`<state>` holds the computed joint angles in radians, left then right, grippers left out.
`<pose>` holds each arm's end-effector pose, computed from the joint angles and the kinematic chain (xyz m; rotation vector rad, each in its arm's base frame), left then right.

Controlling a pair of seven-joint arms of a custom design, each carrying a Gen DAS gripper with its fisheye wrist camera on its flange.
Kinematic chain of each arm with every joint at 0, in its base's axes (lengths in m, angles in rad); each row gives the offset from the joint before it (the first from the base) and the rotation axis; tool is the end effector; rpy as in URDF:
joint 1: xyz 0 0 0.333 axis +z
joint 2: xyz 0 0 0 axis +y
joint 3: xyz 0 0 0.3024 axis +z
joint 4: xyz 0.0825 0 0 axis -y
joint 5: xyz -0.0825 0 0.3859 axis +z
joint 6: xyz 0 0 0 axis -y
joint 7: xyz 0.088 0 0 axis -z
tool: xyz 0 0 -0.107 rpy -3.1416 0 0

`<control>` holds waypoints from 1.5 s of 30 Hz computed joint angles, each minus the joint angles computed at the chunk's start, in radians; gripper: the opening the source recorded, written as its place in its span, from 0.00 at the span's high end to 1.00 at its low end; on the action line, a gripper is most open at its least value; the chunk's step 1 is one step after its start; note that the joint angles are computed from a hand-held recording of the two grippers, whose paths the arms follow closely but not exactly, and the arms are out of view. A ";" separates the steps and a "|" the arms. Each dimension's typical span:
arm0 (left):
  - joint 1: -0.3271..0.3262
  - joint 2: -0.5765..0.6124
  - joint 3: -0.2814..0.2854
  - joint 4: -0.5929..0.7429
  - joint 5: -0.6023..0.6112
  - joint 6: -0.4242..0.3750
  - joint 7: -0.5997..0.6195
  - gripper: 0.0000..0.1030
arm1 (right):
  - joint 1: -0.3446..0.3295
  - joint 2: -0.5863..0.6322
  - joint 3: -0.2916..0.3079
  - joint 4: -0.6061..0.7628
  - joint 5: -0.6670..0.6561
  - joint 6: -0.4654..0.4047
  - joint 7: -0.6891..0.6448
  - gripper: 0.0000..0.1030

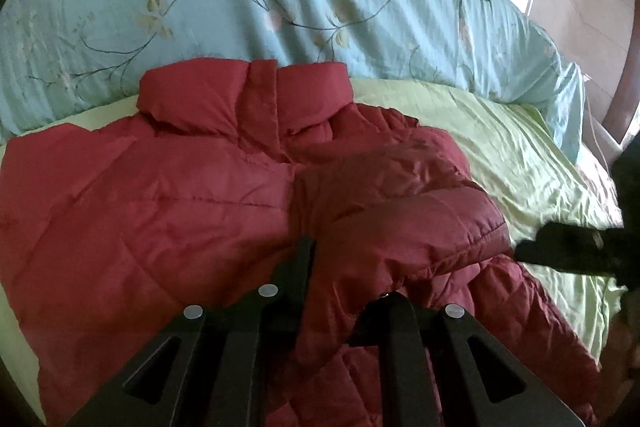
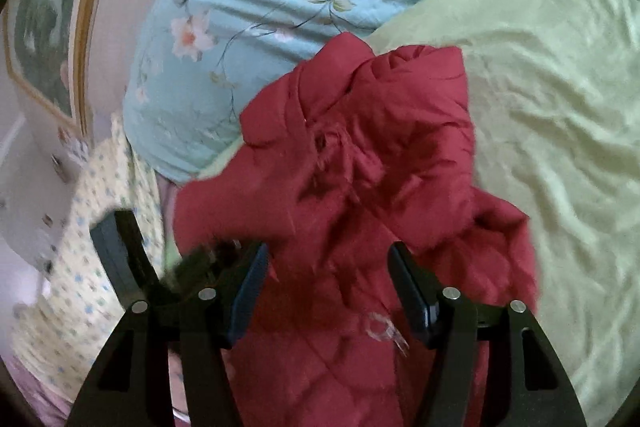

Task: Fold large clothes

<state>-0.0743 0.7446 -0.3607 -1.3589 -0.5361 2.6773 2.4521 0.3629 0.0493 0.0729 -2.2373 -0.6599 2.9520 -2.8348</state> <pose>0.7310 -0.2410 0.3498 -1.1145 2.5066 -1.1495 0.4986 0.2767 0.3999 -0.8751 2.2691 -0.0956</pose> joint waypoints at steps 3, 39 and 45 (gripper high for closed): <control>0.003 0.007 -0.003 0.009 -0.002 -0.008 0.001 0.86 | -0.018 0.076 -0.036 0.017 -0.012 0.136 0.035 0.32; 0.043 -0.027 0.131 0.085 0.056 -0.089 -0.182 0.21 | 0.118 0.086 -0.152 0.084 -0.080 -0.125 -0.032 0.93; -0.004 0.138 0.190 0.292 0.220 -0.197 -0.368 0.18 | 0.041 0.101 -0.083 0.059 -0.049 -0.096 -0.037 0.81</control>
